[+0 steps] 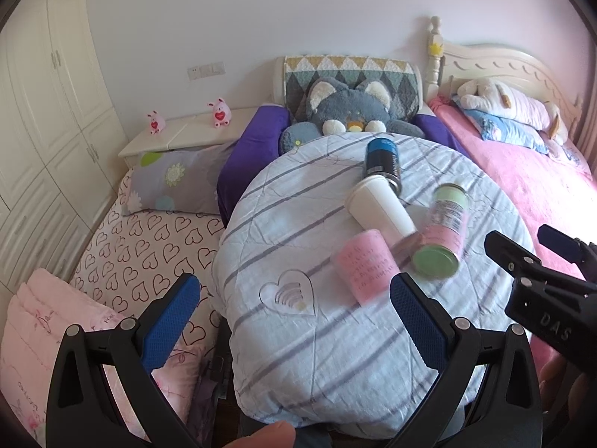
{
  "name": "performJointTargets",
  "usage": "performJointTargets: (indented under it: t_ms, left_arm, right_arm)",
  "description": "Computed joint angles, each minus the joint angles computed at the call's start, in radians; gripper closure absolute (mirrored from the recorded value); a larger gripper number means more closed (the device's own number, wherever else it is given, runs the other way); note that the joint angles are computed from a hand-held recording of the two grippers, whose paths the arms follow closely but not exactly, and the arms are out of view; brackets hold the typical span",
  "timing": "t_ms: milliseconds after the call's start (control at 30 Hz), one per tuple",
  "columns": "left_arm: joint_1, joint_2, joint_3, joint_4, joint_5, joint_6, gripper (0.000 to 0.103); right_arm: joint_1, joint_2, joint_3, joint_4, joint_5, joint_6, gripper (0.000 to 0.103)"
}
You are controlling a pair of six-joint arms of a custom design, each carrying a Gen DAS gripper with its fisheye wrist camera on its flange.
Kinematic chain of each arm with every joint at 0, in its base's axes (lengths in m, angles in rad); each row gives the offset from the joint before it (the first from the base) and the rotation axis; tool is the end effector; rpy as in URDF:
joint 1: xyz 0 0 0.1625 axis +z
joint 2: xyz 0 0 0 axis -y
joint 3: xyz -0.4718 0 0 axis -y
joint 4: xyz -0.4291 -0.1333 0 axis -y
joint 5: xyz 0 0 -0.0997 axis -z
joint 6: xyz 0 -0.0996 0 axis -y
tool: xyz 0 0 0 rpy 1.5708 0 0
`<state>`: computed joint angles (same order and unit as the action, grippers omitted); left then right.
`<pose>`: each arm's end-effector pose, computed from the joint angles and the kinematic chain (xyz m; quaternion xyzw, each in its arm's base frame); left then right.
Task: Flip cup upright
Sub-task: 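Grasp the lying blue-and-black CoolTowel can with the right tool and lift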
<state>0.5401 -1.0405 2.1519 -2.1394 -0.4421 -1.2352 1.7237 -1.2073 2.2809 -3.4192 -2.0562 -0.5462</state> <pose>-0.3073 -0.4447 0.0969 0.0595 0.8244 -0.3706 0.4236 0.1628 -0.4862 0.2331 0.2225 -0.8755 0.3162 0.2899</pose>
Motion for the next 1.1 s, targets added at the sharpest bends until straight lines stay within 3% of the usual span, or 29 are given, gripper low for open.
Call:
performJointTargets:
  t_ms: [300,600,700,967,1000,1033,1100]
  left_arm:
    - [0.167,0.078,-0.092,-0.228,0.049,0.266,0.000]
    - [0.304,0.172,-0.212,-0.444,0.042,0.519,0.000]
    - [0.326,0.193,-0.233,-0.493,0.033,0.571,0.000]
    - [0.363,0.225,-0.267,-0.559,-0.015,0.646,0.000]
    - [0.364,0.226,-0.266,-0.563,-0.017,0.649,0.000]
    - [0.364,0.225,-0.263,-0.562,-0.017,0.647,0.000]
    - [0.363,0.223,-0.262,-0.549,-0.016,0.638,0.000]
  right_arm:
    - [-0.007,0.180,-0.257,0.221,-0.010,0.050,0.018]
    - [-0.039,0.365,-0.573,0.551,0.019,0.195,0.019]
    - [-0.051,0.417,-0.678,0.674,0.030,0.260,0.019]
    - [-0.063,0.508,-0.836,0.869,-0.011,0.338,0.019]
    - [-0.062,0.516,-0.845,0.879,-0.023,0.337,0.021]
    - [-0.063,0.524,-0.854,0.893,-0.029,0.339,0.029]
    - [-0.068,0.530,-0.865,0.921,-0.013,0.346,0.030]
